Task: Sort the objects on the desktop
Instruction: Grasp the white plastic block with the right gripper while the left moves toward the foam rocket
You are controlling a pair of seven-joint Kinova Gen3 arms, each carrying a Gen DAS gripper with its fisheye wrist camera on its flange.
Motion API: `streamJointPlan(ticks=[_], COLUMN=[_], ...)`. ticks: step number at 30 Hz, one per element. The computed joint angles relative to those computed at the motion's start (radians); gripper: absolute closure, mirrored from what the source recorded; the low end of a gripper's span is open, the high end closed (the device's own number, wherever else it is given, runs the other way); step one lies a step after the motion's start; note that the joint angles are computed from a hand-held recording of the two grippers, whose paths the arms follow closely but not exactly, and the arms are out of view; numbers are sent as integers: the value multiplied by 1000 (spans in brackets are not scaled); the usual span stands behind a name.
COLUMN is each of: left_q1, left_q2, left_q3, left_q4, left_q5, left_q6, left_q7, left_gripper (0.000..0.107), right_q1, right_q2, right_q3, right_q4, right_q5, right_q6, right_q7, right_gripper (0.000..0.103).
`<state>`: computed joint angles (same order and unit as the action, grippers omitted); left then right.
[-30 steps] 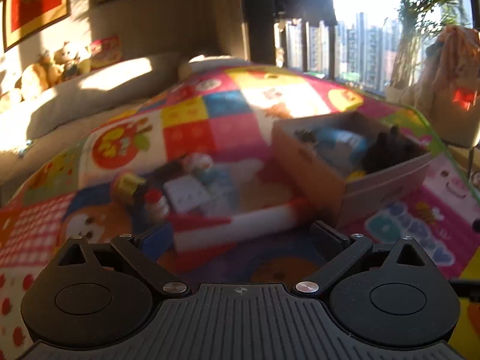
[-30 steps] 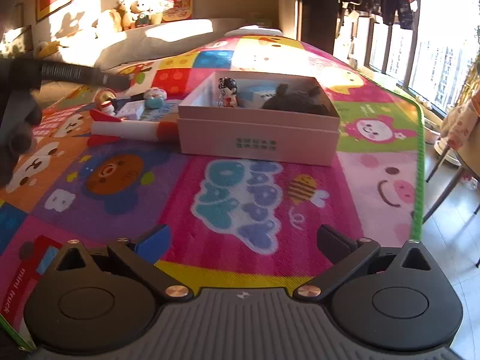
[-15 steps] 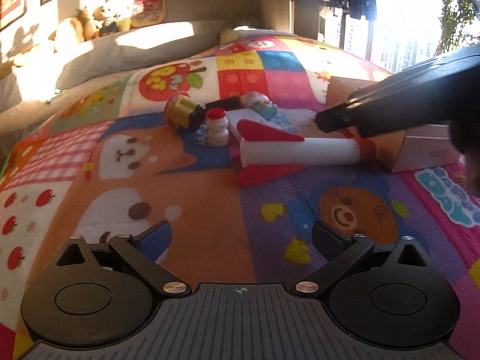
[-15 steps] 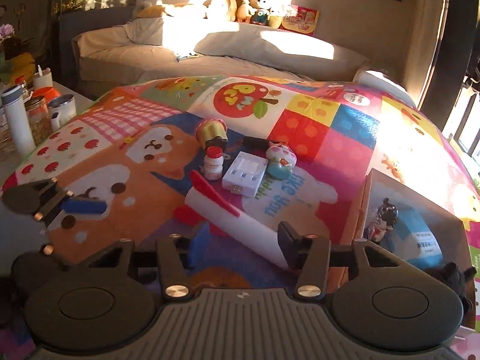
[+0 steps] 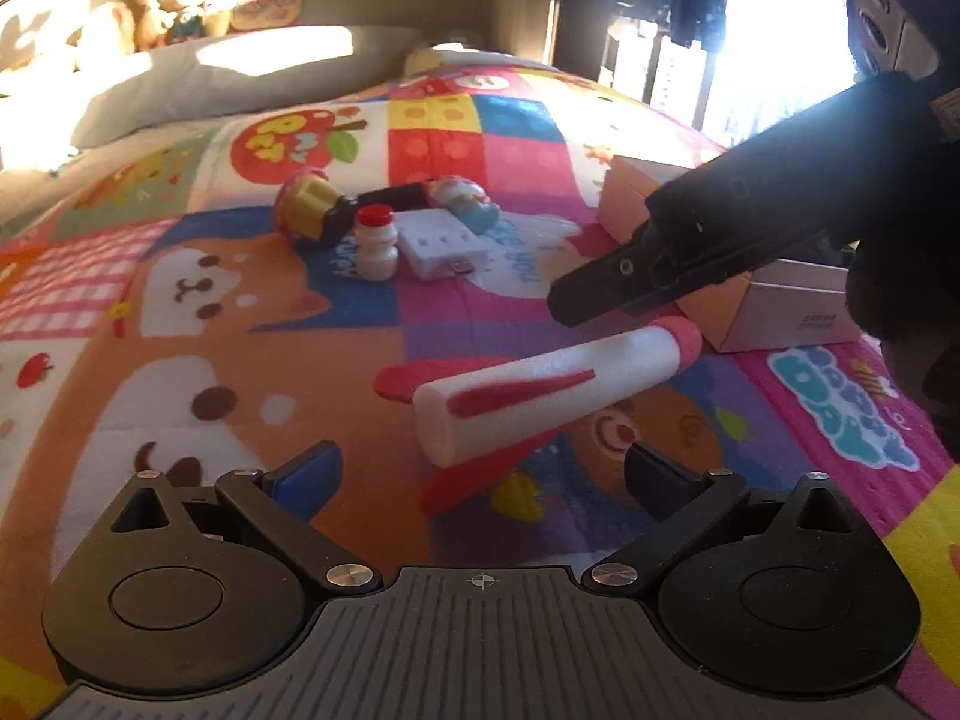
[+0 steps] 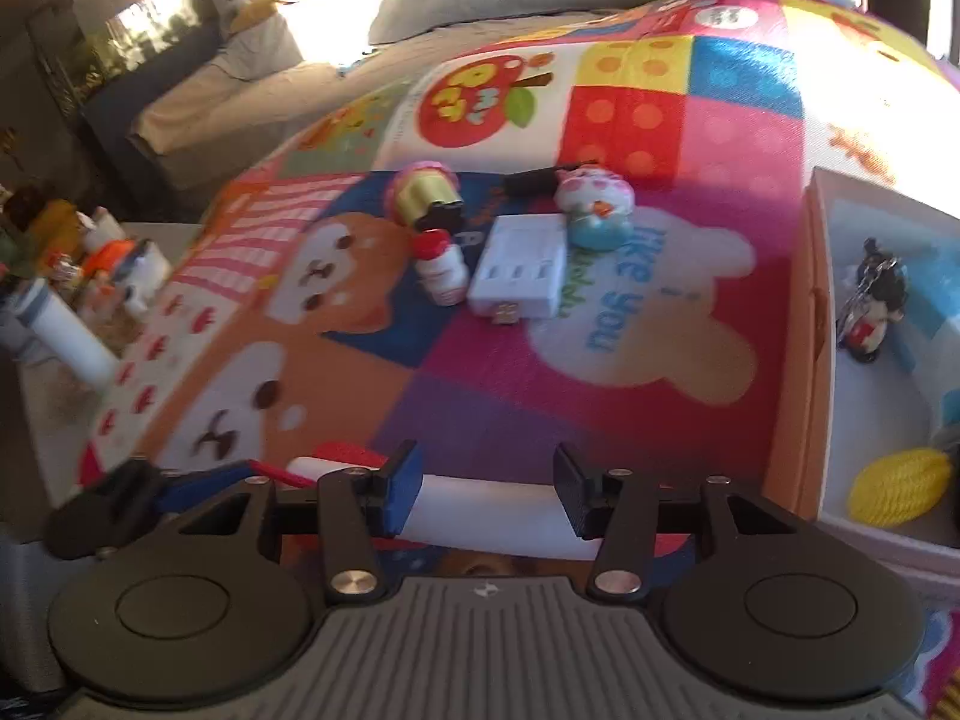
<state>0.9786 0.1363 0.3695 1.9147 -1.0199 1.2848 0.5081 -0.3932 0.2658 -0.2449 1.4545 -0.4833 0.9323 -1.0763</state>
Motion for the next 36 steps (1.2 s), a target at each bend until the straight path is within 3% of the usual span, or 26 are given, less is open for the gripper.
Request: streamJointPlan(ticks=[3,6,8,11,13,16,19,21,22,23,26,29,36], left_q1=[1,33,56,80,83,70,45,29,24,18,9,5,-23], left_q2=[45,100,131,135,107,33,-40,-62,-68,-70,-43,10,87], left_q3=[-7,-28,-48,-73,-77,-54,-10,21,36,46,61,42,-38], left_q4=[-44,-103,-134,-135,-103,-28,39,57,63,64,43,-3,-88], left_q5=[-16,-26,-17,9,31,54,54,37,24,9,-44,-75,-88], left_q6=[16,95,166,246,269,248,192,165,151,133,109,110,27], left_q7=[-61,-128,-167,-165,-120,-41,4,-6,-21,-42,-119,-226,-485], left_gripper=[5,5,5,5,5,5,5,5,5,5,5,5,6], right_q1=[-4,-78,-74,-122,-178,-316,-356,-369,-394,-402,-339,-202,122], right_q2=[-53,-81,-29,75,146,206,276,301,291,283,195,61,-234], right_q3=[25,48,21,50,63,147,142,159,196,216,198,121,85], right_q4=[5,-13,-95,-234,-316,-340,-394,-410,-392,-382,-286,-150,157], right_q5=[-24,80,111,125,198,320,410,401,396,374,254,133,-116], right_q6=[16,-65,-53,-11,22,-3,25,32,11,7,-31,-60,9], right_q7=[49,-39,-120,-242,-315,-348,-413,-416,-402,-371,-257,-135,149], right_gripper=[53,45,30,20,20,20,20,38,54,54,55,55,55])
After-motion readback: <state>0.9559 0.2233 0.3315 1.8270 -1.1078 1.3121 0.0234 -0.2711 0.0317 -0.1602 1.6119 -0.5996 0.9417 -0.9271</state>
